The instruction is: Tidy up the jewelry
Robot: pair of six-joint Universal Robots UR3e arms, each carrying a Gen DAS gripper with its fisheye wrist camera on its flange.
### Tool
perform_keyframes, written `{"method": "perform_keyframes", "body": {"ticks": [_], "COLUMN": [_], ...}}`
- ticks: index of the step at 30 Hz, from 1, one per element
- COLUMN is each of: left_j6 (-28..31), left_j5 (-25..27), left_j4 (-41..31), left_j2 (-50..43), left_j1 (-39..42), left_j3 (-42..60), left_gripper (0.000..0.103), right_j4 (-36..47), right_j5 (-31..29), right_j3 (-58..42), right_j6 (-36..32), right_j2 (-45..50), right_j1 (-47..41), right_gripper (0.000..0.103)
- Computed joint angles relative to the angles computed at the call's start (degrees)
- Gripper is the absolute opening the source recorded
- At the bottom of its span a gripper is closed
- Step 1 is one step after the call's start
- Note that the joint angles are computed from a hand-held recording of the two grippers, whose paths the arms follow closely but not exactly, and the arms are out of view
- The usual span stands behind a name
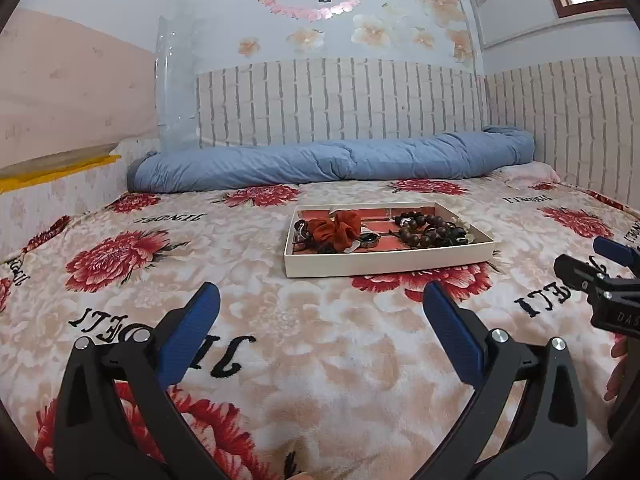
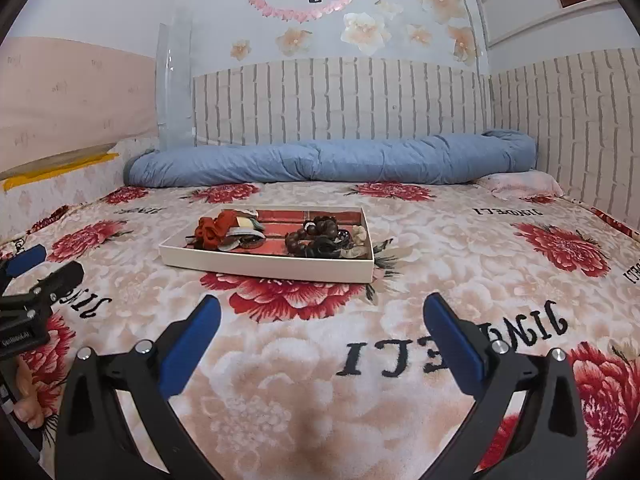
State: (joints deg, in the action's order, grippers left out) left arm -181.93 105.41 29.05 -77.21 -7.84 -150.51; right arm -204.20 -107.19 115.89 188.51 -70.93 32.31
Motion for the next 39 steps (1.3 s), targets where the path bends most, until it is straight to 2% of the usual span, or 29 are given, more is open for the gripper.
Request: {"method": "perform_keyframes", "body": {"ticks": [9, 39], "left_j6": [-0.82, -0.38], "left_j5": [-5.19, -5.95], "left_j4": [-3.79, -3.09], "left_j2": [3.45, 3.17], "left_j1": [4.79, 5.65], "left_j3": [-1.41, -1.87], "left_gripper": [0.098, 0.098], "right_j4": [0.52, 0.06], "right_j5": [0.55, 0.51], "right_j3": [0.22, 0.6], "right_j6": [0.74, 0.21], "right_j2": [-0.03, -0.04], "right_j1": [-0.49, -0.67], "right_gripper": [0.099, 0.099]}}
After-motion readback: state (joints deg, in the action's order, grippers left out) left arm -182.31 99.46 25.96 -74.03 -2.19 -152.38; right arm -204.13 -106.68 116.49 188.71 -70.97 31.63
